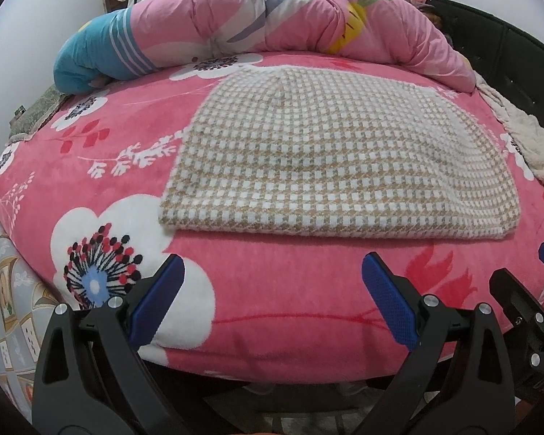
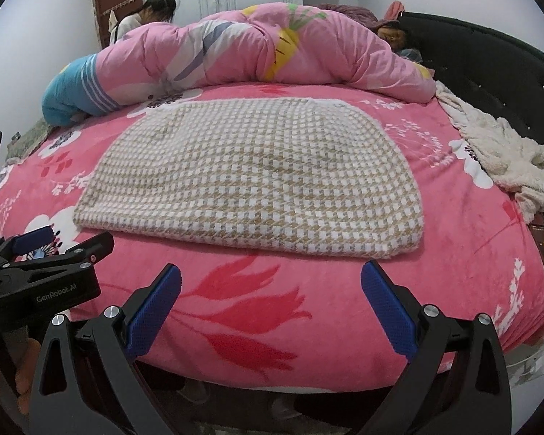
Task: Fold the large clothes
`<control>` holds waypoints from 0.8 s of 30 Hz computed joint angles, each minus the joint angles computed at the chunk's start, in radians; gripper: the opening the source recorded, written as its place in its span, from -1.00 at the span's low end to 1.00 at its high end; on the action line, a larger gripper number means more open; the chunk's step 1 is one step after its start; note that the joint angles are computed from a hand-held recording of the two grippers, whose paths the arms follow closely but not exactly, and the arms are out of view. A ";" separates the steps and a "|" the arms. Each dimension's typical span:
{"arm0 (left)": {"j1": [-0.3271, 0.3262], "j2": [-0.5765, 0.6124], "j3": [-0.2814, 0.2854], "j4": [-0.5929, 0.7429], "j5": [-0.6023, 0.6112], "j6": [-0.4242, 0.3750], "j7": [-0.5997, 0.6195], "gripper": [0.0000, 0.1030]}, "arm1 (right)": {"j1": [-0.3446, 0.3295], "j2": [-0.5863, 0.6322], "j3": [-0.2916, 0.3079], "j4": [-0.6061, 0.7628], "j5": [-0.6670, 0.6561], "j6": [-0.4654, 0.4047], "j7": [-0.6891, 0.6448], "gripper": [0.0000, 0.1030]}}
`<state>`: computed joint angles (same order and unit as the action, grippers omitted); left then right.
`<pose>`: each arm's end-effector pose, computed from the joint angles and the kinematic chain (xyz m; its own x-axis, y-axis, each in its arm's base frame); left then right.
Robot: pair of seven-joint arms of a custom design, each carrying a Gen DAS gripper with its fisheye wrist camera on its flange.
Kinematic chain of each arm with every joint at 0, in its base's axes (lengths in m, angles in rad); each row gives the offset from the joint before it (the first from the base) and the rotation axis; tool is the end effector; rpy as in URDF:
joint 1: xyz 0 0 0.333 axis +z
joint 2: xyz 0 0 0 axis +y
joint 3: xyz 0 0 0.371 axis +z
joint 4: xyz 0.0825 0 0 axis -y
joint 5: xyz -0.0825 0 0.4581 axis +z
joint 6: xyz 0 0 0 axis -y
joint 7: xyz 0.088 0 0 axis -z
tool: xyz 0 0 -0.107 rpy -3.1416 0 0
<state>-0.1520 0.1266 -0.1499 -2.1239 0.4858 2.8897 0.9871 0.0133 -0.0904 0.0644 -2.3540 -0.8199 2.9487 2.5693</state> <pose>0.6294 -0.2219 0.4296 -0.1409 -0.9900 -0.0034 -0.7732 0.1123 -0.6241 0.5709 0.0932 0.4372 -0.1547 -0.9878 -0.0199 -0.7161 0.1260 -0.6866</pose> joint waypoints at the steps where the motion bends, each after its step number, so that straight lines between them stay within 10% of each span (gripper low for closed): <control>1: 0.000 0.000 0.000 -0.001 -0.001 0.000 -0.001 0.84 | 0.000 0.000 0.001 0.001 0.000 -0.001 0.001 0.87; 24: -0.002 -0.004 0.003 -0.006 0.009 -0.002 -0.023 0.84 | 0.007 0.000 0.003 -0.003 0.008 -0.004 -0.015 0.87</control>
